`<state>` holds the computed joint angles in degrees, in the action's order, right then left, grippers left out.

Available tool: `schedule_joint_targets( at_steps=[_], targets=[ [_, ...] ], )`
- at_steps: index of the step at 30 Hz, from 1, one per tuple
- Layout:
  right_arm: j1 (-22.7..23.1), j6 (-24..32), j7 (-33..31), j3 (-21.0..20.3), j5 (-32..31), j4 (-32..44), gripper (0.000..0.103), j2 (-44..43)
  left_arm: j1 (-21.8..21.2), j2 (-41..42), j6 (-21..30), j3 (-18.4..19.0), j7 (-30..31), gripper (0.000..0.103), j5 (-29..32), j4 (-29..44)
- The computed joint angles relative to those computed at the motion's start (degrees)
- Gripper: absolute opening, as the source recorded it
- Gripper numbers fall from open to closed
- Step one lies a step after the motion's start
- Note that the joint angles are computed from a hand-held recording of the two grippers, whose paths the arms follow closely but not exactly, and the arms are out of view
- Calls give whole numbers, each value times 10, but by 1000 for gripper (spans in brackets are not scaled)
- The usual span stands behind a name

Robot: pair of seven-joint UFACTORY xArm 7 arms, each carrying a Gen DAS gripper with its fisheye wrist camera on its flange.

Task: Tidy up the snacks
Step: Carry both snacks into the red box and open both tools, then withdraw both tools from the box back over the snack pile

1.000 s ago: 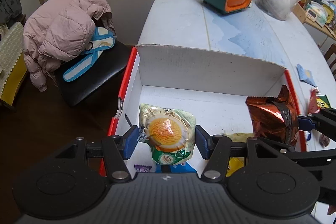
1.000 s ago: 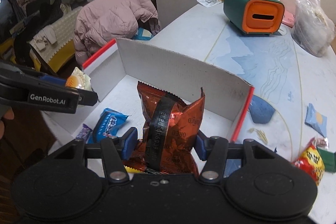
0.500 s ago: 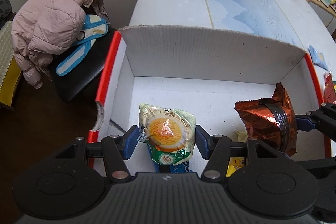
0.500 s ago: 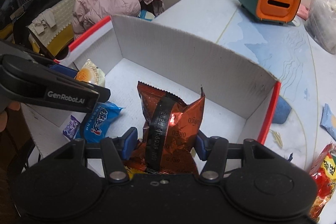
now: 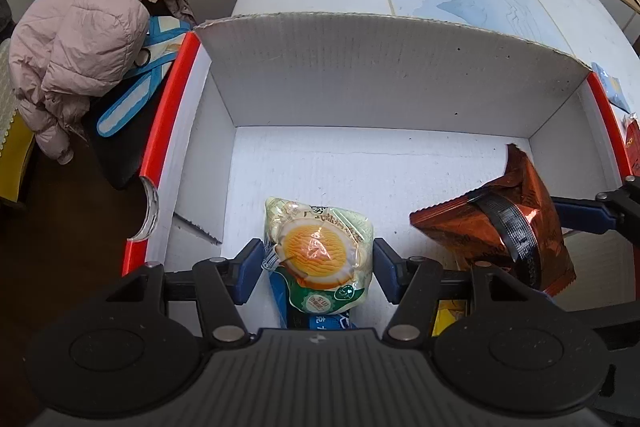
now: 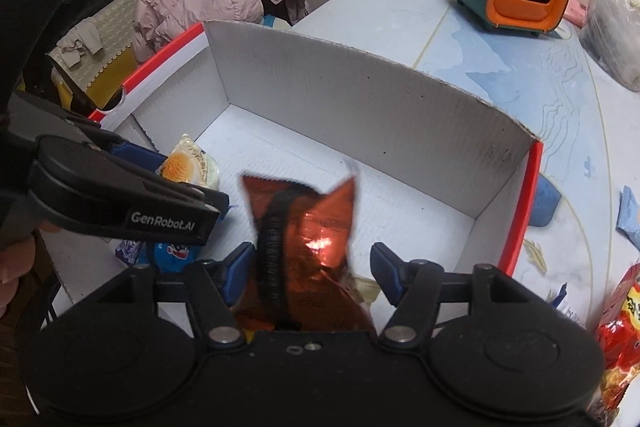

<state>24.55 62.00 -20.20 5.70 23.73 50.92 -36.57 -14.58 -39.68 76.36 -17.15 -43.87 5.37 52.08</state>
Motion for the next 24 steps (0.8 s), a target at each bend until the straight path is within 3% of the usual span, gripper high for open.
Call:
schedule_joint_targets(
  at_steps=[12, 24],
  targets=[
    [-2, -1, 8, -9, 6, -4, 80, -25, 1, -33, -8, 1, -15, 61, -10, -4],
    [-9, 20, 6, -34, 23, -6, 85, -70, 4, -81, -13, -23, -30, 65, -14, 9]
  ],
)
